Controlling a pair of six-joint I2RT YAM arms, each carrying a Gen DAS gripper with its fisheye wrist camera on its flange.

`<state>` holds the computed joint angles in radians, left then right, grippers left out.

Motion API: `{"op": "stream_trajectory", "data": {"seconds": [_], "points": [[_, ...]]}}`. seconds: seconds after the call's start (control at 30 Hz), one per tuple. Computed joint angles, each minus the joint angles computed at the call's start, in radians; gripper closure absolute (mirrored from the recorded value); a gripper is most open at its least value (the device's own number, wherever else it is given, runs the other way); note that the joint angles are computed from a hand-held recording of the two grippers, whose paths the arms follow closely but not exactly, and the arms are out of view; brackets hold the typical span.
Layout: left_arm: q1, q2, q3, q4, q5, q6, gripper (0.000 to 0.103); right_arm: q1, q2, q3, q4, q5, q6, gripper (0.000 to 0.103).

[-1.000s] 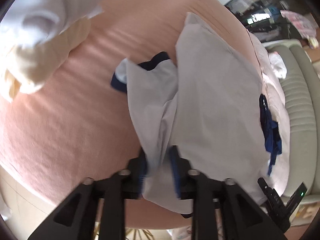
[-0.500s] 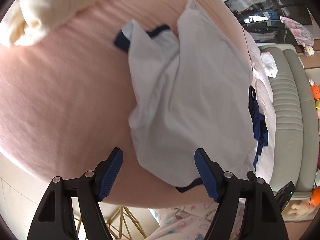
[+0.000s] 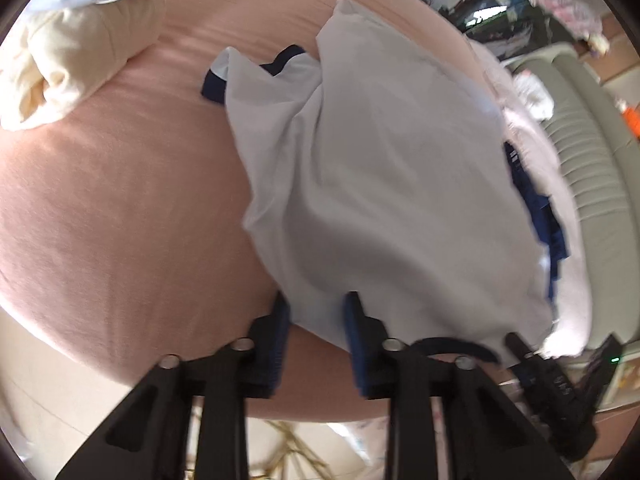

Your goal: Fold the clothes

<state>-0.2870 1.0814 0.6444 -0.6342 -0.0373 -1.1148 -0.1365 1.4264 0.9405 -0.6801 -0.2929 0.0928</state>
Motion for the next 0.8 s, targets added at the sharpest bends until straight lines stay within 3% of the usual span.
{"op": "stream_trajectory", "data": {"seconds": [0.07, 0.13, 0.2, 0.33, 0.5, 0.57, 0.6, 0.67, 0.7, 0.73, 0.77, 0.8], "points": [[0.002, -0.014, -0.005, -0.001, -0.001, -0.005, 0.087, 0.014, -0.008, -0.015, 0.021, 0.018, -0.005, 0.062], [0.002, -0.021, -0.008, -0.004, -0.005, -0.008, 0.091, 0.031, -0.011, -0.021, 0.033, 0.047, -0.008, 0.099], [-0.001, -0.01, 0.001, -0.019, -0.012, 0.002, 0.096, 0.052, -0.024, -0.027, 0.047, 0.111, 0.008, 0.1], [-0.001, 0.011, 0.014, -0.035, -0.018, 0.026, 0.096, 0.075, -0.023, -0.019, 0.04, 0.22, 0.035, 0.1], [0.003, 0.034, 0.042, -0.058, -0.018, 0.086, 0.096, 0.085, -0.015, -0.009, 0.034, 0.238, 0.034, 0.1], [0.022, 0.026, 0.043, -0.063, 0.008, 0.093, 0.095, 0.081, -0.019, 0.0, 0.018, 0.196, 0.0, 0.1], [0.041, 0.014, 0.035, -0.059, 0.035, 0.091, 0.095, 0.08, -0.024, 0.003, 0.011, 0.182, -0.013, 0.098], [0.103, -0.025, 0.0, -0.037, 0.12, 0.078, 0.092, 0.09, -0.056, -0.001, -0.002, 0.203, -0.019, 0.082], [0.13, -0.05, -0.018, -0.032, 0.158, 0.071, 0.086, 0.09, -0.065, 0.004, -0.015, 0.208, -0.018, 0.05], [0.153, -0.076, -0.031, -0.032, 0.184, 0.069, 0.082, 0.09, -0.077, 0.007, -0.026, 0.21, -0.016, 0.03], [0.175, -0.096, -0.038, -0.033, 0.203, 0.075, 0.069, 0.087, -0.098, 0.006, -0.032, 0.2, -0.008, 0.029], [0.189, -0.115, -0.041, -0.039, 0.208, 0.079, 0.048, 0.092, -0.118, 0.005, -0.039, 0.195, 0.0, 0.029]]}}
